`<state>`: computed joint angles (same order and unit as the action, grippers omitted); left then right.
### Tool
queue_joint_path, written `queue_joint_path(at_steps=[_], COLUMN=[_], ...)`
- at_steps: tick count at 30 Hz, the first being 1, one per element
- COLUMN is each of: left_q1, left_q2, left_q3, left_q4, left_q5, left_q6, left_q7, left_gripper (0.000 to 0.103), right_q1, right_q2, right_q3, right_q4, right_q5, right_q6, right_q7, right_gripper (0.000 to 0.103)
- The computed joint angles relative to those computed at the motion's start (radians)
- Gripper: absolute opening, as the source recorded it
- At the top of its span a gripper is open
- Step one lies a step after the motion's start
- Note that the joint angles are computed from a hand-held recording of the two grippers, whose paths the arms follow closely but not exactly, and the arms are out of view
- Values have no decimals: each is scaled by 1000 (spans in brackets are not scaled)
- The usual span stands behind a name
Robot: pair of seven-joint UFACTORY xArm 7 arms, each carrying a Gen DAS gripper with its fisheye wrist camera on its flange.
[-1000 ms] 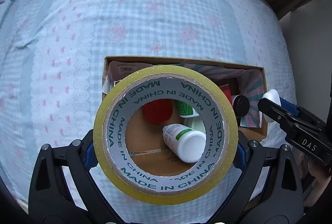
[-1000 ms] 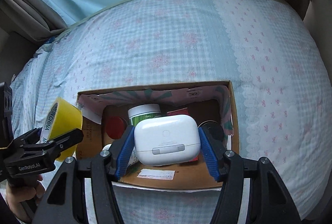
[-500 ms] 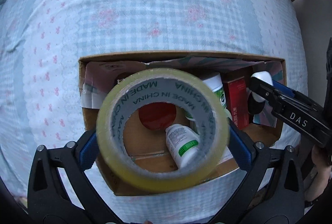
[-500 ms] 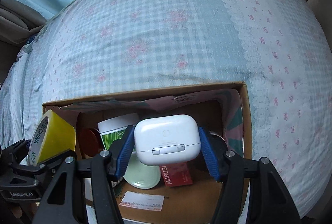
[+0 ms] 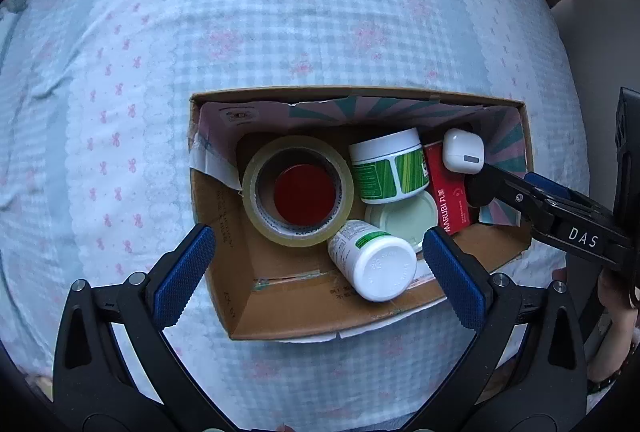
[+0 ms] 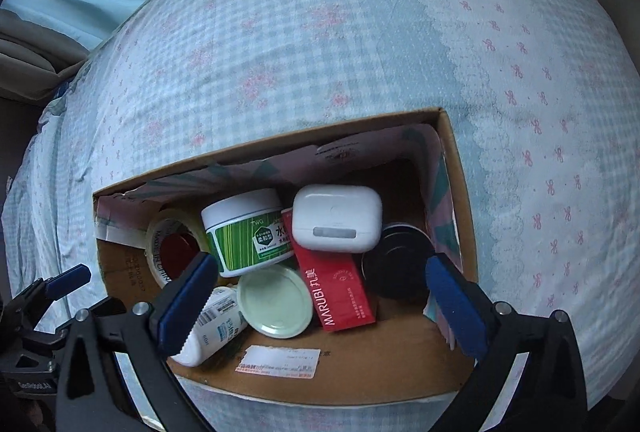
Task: Organize rigid objects
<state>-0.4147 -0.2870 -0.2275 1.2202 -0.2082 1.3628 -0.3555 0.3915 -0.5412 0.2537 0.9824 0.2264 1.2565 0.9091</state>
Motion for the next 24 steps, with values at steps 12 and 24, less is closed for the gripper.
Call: queue_joint_path(at_steps=[12, 24], left_q1=[1, 104], left_q2=[-161, -189], left_q3=[-36, -267], left_q4=[75, 560], left_q5=[34, 300], left_q6=[78, 234], left_q7=[-60, -227], left_gripper=[103, 103], right_q1=[-3, -123], right_q2=[-76, 27], right_q3=[62, 224], right_q4=[182, 841], right_q5=[-68, -286], right_q6=[176, 585], right_q7=[75, -27], right_gripper=[103, 103])
